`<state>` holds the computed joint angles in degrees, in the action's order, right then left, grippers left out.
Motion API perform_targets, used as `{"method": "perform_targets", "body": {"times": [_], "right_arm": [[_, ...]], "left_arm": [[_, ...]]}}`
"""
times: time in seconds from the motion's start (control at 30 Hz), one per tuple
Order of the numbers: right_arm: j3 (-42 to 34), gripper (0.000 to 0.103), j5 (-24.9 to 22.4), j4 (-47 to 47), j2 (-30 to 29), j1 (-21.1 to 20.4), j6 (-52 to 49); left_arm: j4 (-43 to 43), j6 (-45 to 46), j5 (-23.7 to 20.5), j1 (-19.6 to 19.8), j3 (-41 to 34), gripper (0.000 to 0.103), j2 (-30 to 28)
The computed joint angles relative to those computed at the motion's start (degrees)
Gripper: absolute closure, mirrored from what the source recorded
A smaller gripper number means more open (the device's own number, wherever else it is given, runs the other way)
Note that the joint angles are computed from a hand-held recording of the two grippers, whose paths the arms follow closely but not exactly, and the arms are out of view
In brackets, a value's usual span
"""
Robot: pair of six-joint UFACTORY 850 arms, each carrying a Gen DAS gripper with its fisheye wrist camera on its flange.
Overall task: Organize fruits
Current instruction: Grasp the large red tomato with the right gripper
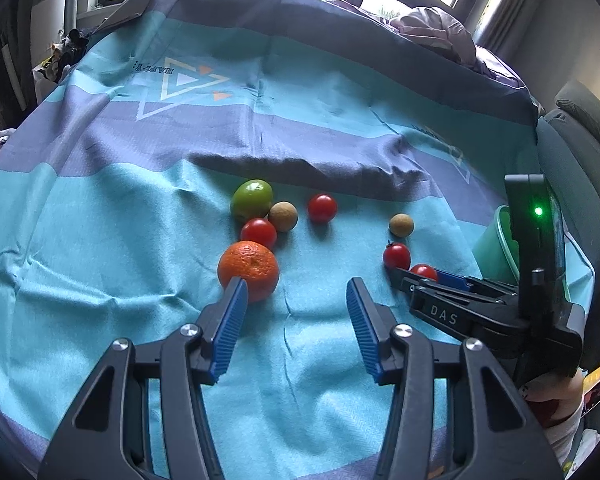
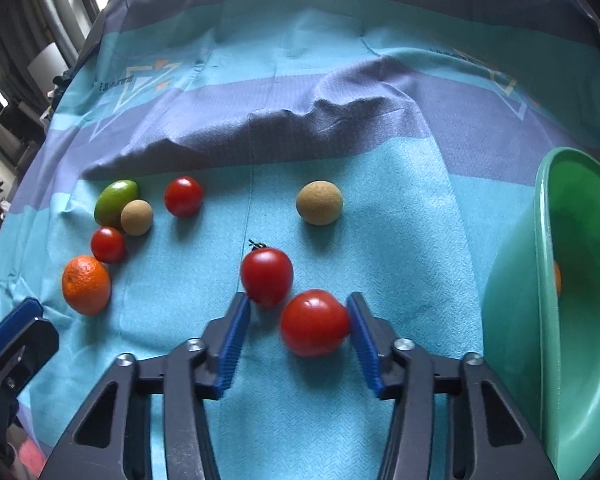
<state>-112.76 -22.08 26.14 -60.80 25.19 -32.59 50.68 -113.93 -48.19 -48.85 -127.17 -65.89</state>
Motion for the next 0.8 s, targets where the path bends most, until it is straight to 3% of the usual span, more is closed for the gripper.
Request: {"method": "perform_targets", "body": {"times": [0.03, 0.3, 0.5, 0.67, 0.8], "right_arm": [[0.06, 0.069, 0.10, -0.73, 0.06, 0.03, 0.38], [1.21, 0.070, -4.77, 12.27, 1.32, -1.68, -12.64], [1.79, 0.070, -10.95, 21.77, 2.07, -3.17, -21.01], [-0.82, 0.070, -15.99, 17.75, 0.19, -3.13, -17.70], [-0.89, 0.070, -14.07, 12.40, -0.13, -2.13, -13.72]], "left_arm": [[-0.03, -0.15, 0.08, 0.02, 0.14, 0.052, 0.08], [1.25, -3.11, 0.75, 0.22, 3.54, 0.052, 2.03], [0.60, -4.26, 1.87, 0.62, 6.01, 0.052, 3.37], [-2.98, -0.23, 1.82, 1.09, 4.13, 0.052, 2.15], [-3.85, -0.68, 2.48, 1.53, 5.09, 0.052, 2.57]]}}
